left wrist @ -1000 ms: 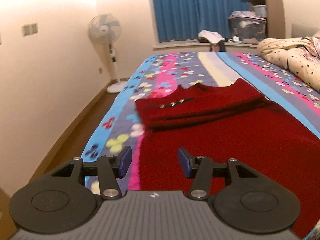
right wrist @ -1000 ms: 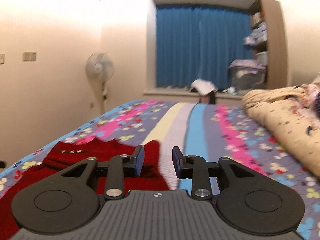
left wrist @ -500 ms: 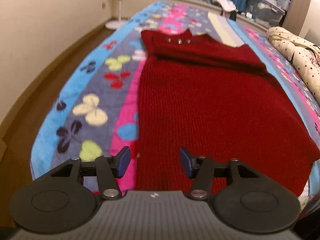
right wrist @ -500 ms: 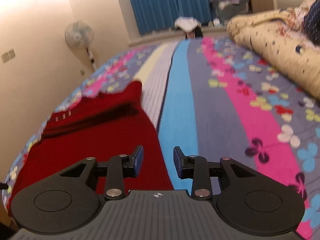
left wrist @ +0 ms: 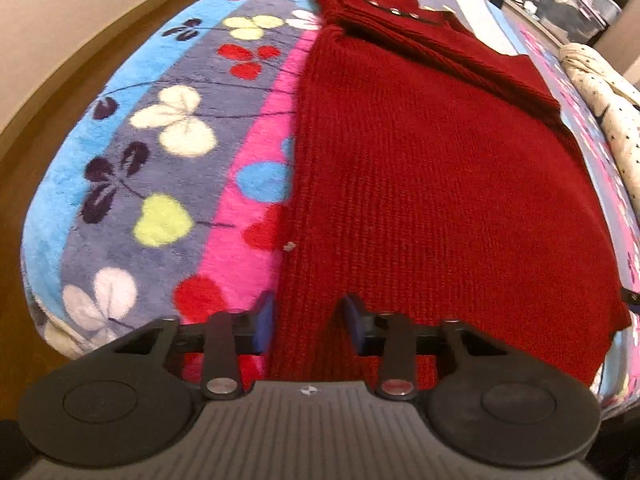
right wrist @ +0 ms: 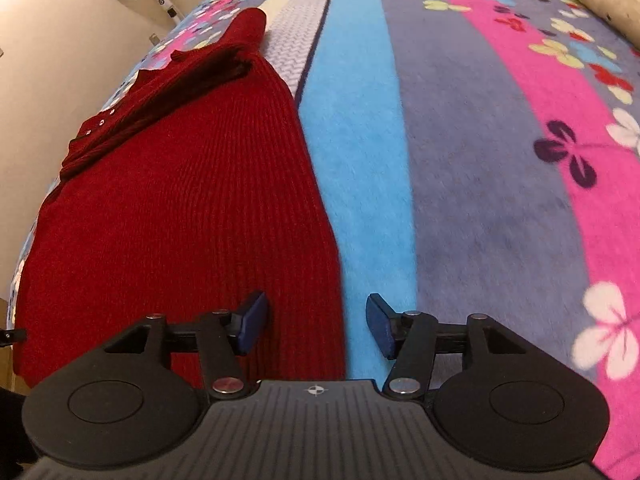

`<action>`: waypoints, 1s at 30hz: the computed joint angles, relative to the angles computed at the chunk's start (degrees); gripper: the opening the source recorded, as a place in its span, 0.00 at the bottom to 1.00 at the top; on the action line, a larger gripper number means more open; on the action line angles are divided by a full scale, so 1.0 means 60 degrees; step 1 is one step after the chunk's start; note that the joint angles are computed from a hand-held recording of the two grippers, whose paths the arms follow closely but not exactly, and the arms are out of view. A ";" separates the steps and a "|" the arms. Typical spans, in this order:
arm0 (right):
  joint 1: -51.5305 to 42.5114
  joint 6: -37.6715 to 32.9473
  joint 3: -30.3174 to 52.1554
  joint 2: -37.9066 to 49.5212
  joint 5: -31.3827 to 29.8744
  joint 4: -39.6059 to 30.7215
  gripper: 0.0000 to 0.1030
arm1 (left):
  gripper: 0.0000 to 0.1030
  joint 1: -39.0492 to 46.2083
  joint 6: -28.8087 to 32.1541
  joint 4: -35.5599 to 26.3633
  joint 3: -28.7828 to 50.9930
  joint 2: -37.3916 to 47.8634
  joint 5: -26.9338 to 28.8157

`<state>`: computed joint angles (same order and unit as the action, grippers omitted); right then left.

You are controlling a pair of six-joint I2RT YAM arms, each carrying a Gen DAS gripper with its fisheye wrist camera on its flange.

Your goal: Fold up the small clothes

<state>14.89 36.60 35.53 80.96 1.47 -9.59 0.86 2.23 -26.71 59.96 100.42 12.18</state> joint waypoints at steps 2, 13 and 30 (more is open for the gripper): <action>0.0114 -0.0193 0.0105 0.0126 0.0073 0.0156 0.33 | 0.18 -0.0033 0.0050 -0.0010 -0.0087 -0.0145 0.0056; -0.1199 0.0198 -0.1235 -0.4082 -0.1902 0.0489 0.06 | 0.11 0.0553 0.1136 0.1084 -0.1788 -0.3178 0.2198; -0.0138 0.0511 -0.0529 -0.3720 -0.0686 -0.2855 0.31 | 0.36 0.0935 0.0082 -0.1174 -0.0412 -0.1615 0.1711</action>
